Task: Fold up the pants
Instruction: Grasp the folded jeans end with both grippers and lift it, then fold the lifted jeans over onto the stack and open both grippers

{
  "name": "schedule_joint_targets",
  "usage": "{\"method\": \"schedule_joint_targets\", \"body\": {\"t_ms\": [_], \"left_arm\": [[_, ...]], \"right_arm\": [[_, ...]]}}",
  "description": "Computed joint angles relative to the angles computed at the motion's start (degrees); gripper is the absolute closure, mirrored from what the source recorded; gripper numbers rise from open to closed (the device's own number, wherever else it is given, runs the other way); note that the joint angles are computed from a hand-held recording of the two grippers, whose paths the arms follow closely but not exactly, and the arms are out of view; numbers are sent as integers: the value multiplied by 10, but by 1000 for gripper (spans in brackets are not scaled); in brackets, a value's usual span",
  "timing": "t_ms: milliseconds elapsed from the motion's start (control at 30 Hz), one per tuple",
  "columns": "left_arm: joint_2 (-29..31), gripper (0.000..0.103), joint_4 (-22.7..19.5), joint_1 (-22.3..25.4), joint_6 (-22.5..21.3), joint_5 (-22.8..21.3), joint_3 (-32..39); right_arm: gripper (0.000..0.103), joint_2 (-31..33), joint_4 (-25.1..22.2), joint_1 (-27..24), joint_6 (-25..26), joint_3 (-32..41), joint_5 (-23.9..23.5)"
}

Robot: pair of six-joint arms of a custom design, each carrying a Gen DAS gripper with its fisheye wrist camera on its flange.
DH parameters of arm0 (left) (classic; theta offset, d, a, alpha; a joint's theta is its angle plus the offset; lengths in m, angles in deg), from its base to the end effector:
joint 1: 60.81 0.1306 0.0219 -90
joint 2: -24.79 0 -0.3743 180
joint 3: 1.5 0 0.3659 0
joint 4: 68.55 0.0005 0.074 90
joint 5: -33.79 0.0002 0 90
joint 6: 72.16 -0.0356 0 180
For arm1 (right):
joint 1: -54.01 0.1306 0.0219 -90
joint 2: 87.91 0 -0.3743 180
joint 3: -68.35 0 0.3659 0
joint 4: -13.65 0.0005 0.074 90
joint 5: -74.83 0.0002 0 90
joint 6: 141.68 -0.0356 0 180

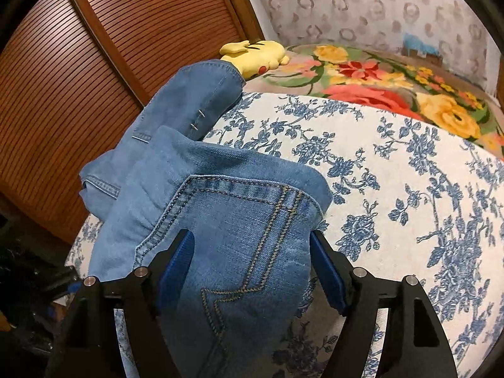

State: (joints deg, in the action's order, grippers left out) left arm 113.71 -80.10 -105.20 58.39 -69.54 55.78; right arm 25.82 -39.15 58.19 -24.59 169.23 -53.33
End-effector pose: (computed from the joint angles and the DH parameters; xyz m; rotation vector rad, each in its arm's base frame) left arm 0.2951 -0.2781 0.2384 -0.0400 2.3492 -0.4835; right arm 0.5680 0.0631 0.2989 -0.8547 2.3609 0.7415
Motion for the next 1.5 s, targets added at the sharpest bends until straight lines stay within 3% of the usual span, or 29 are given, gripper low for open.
{"method": "schedule_joint_targets", "body": {"t_ms": [67, 133, 233, 367, 500, 733, 967, 1167, 1267, 1367, 1500], "left_arm": [[1, 77, 3, -1, 3, 3, 1], [0, 84, 5, -5, 4, -6, 2], [-5, 90, 9, -12, 4, -17, 1], [-32, 91, 27, -21, 4, -35, -16], [-60, 91, 32, -35, -8, -63, -24], [-146, 91, 45, -42, -32, -114, -60], [-246, 91, 10, -20, -56, -170, -85], [-339, 91, -48, 12, -82, -214, -94], [-347, 91, -69, 48, -100, -212, -86], [-327, 91, -55, 111, -132, -160, -81], [-256, 91, -47, 189, -153, -63, -60]], "right_arm": [[48, -8, 8, 0, 7, -11, -1], [70, -30, 30, -5, 11, -35, 0], [80, -71, 79, -7, 2, -77, 3], [83, -131, 131, -8, -1, -124, 1], [83, -182, 155, -5, 5, -144, -5], [84, -241, 146, 16, 28, -132, -10], [84, -259, 146, 78, 25, -93, -7], [84, -224, 141, 123, 2, -35, -37], [84, -180, 141, 131, -22, 3, -60], [84, -122, 164, 120, -43, 36, -84], [84, -11, 153, 105, -91, 111, -84]]}}
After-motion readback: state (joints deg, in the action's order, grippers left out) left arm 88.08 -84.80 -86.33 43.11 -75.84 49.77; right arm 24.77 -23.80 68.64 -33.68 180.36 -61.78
